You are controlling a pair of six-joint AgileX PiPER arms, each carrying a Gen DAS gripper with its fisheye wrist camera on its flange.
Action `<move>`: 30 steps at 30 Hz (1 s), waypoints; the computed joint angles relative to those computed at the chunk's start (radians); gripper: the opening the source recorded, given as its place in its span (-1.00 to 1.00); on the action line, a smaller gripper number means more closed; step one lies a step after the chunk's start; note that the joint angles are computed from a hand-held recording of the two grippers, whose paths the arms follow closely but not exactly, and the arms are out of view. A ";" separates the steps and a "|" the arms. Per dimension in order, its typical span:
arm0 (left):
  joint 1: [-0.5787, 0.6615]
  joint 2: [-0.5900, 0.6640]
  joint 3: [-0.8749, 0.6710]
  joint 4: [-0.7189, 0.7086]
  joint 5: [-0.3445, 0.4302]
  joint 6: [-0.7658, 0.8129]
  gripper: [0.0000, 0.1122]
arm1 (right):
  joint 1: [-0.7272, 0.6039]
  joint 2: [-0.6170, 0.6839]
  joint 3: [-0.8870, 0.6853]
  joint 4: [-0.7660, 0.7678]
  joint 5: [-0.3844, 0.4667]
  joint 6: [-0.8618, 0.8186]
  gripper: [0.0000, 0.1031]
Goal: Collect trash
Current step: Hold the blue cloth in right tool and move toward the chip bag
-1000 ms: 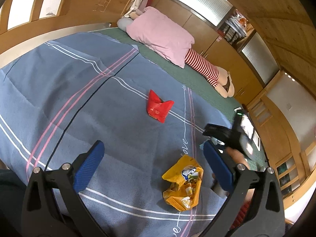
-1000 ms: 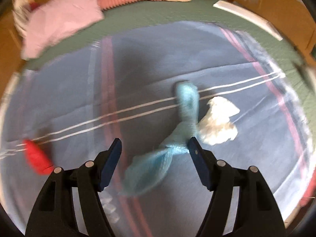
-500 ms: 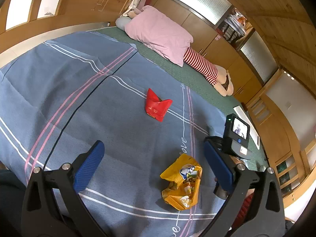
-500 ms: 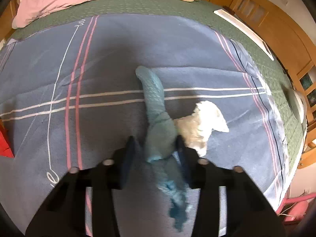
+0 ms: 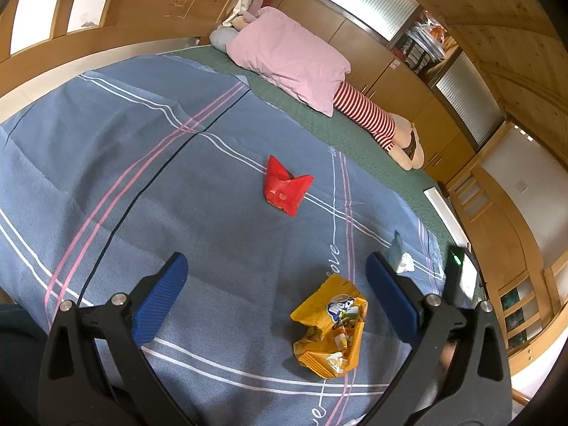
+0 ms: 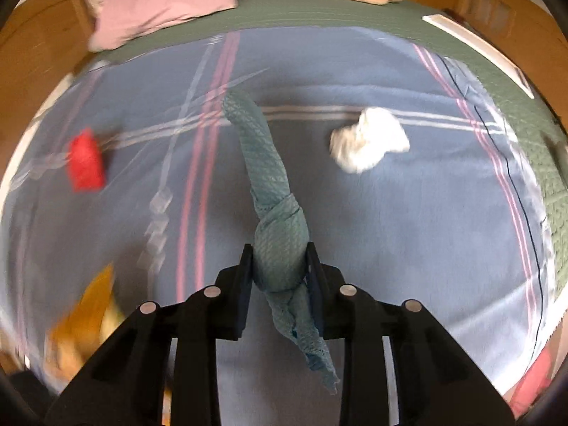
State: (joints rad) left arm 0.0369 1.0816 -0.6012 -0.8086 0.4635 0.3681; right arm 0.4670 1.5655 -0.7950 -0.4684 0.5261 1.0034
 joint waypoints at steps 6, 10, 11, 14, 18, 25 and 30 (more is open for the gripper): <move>-0.017 0.009 -0.005 0.034 -0.004 -0.027 0.78 | 0.212 -0.227 0.178 -0.036 0.090 0.128 -0.43; -0.014 0.022 -0.011 0.020 0.012 -0.006 0.78 | 0.323 -0.276 0.213 -0.071 0.172 0.209 -0.43; -0.004 0.027 -0.012 -0.002 0.022 0.015 0.78 | 0.346 -0.278 0.220 -0.086 0.186 0.237 -0.43; 0.044 0.044 -0.013 -0.086 0.068 0.088 0.78 | 0.381 -0.280 0.248 -0.099 0.182 0.280 -0.43; 0.121 0.065 -0.010 -0.188 0.137 0.170 0.78 | 0.348 -0.280 0.282 -0.069 0.119 0.289 -0.43; 0.045 0.055 -0.014 -0.101 0.069 0.088 0.78 | 0.387 -0.270 0.289 -0.073 0.111 0.320 -0.43; 0.027 0.050 -0.017 -0.067 0.056 0.055 0.78 | 0.396 -0.264 0.290 -0.062 0.102 0.320 -0.43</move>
State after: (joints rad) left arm 0.0643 1.1316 -0.6180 -0.8756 0.5193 0.4227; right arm 0.8629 1.3020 -0.5046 -0.5309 0.6280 1.3231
